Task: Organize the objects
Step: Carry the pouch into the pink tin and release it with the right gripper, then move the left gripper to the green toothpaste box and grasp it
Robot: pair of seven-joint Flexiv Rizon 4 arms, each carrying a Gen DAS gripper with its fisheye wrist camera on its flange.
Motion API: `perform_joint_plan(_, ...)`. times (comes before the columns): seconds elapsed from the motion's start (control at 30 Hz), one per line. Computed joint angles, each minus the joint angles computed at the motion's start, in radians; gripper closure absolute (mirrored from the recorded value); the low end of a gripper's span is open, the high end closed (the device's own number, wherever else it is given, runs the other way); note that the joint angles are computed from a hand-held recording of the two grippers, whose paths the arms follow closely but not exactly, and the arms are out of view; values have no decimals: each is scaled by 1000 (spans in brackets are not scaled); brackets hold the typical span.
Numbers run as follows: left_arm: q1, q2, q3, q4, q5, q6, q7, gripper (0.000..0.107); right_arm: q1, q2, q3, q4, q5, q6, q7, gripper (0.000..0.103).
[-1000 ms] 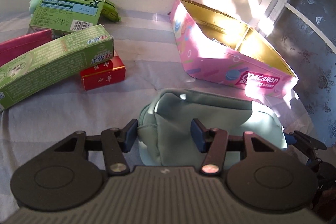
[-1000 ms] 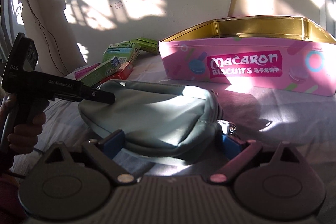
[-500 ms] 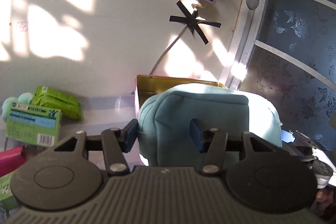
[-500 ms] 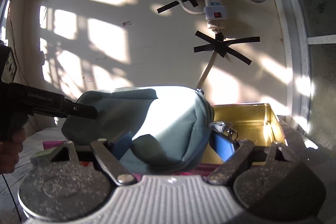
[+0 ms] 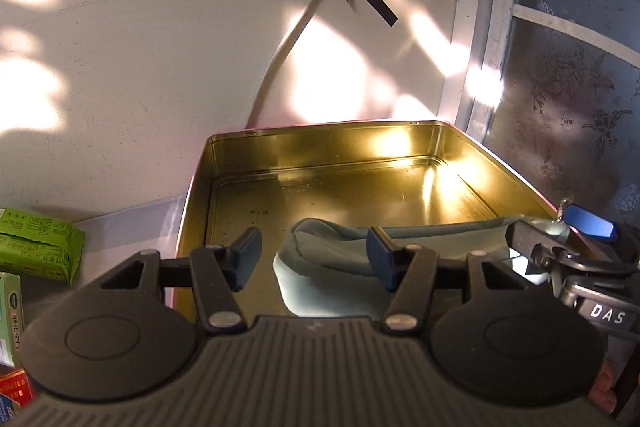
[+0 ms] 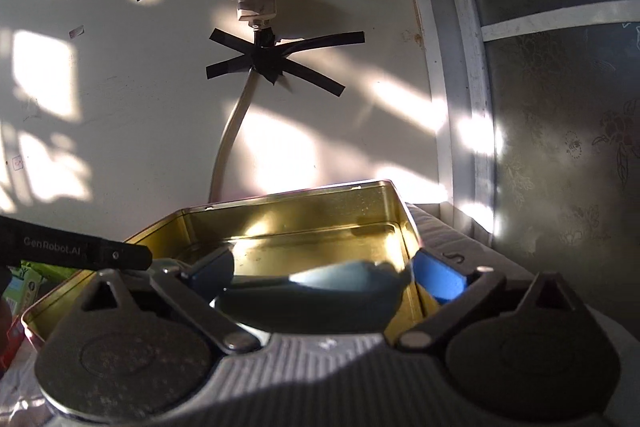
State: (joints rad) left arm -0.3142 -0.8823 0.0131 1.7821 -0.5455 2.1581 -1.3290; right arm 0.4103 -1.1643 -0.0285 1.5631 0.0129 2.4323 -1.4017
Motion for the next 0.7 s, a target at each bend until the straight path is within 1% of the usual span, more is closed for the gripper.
perform_joint_plan(0.07, -8, -1, 4, 5, -9, 6, -2, 47, 22, -9, -19, -5, 47, 32, -32, 3)
perform_joint_plan(0.13, -21, 6, 8, 22, -22, 13, -2, 47, 22, -11, -13, -2, 59, 60, -40, 3)
perform_joint_plan(0.27, -50, 39, 20, 98, -34, 88, 2, 47, 23, -9, 1, 16, 70, 114, -51, 7)
perform_joint_plan(0.43, -66, 97, 5, 235, -40, 190, 8, 47, 27, 26, 27, 106, 55, 174, -48, 14)
perform_joint_plan(0.53, -66, 122, -11, 307, -47, 240, 3, 46, 31, 47, 45, 173, 58, 219, -41, 15)
perform_joint_plan(0.7, -65, 142, -33, 390, -63, 257, -18, 46, 60, 76, 59, 258, 115, 273, -51, 15)
